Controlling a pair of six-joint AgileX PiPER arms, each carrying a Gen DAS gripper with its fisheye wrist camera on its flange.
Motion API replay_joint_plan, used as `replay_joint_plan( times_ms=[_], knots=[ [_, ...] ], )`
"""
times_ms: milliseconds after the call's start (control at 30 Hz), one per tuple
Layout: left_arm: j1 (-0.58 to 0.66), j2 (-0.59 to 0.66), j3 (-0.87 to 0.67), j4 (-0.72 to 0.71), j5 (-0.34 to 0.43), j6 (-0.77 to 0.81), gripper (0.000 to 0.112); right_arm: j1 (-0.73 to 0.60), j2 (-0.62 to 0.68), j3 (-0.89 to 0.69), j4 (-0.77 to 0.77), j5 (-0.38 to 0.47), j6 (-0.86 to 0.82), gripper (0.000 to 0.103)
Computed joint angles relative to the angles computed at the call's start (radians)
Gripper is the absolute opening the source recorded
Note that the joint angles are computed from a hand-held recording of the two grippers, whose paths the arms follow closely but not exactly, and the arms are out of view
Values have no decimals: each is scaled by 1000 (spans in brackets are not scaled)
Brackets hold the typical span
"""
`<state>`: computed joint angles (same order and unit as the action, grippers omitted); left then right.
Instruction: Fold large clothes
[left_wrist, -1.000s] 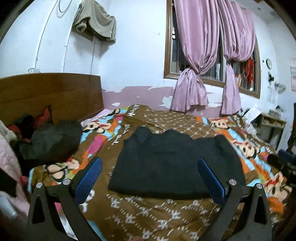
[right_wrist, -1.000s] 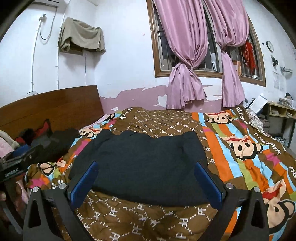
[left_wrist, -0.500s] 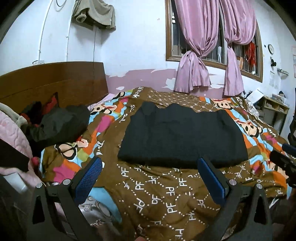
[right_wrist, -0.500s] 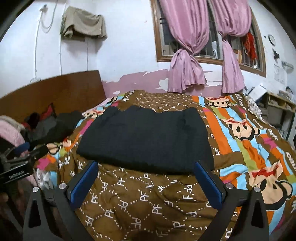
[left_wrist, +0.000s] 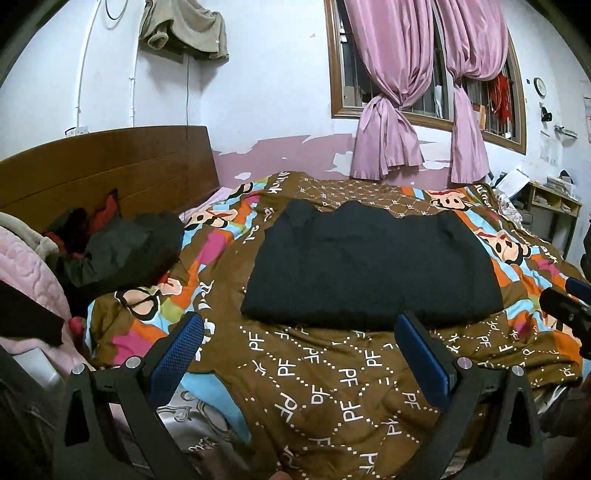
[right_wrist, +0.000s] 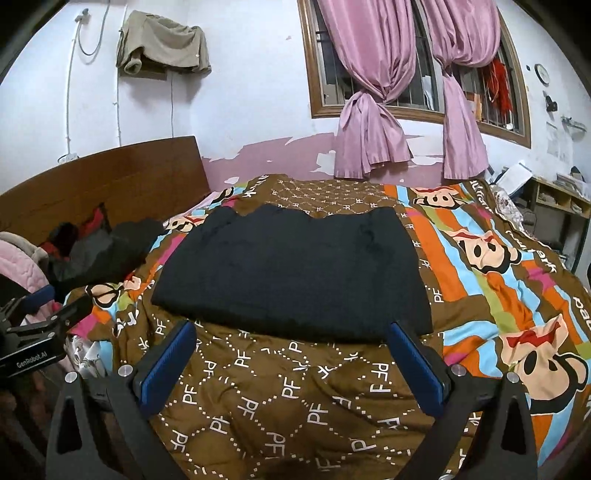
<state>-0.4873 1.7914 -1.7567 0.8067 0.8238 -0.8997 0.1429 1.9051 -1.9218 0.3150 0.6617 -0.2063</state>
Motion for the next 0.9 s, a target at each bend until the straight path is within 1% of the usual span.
replay_joint_plan(
  times_ms=[900],
  knots=[
    [4, -4, 12, 18, -10, 3, 101, 1, 3, -9, 1, 3, 1, 103]
  ],
)
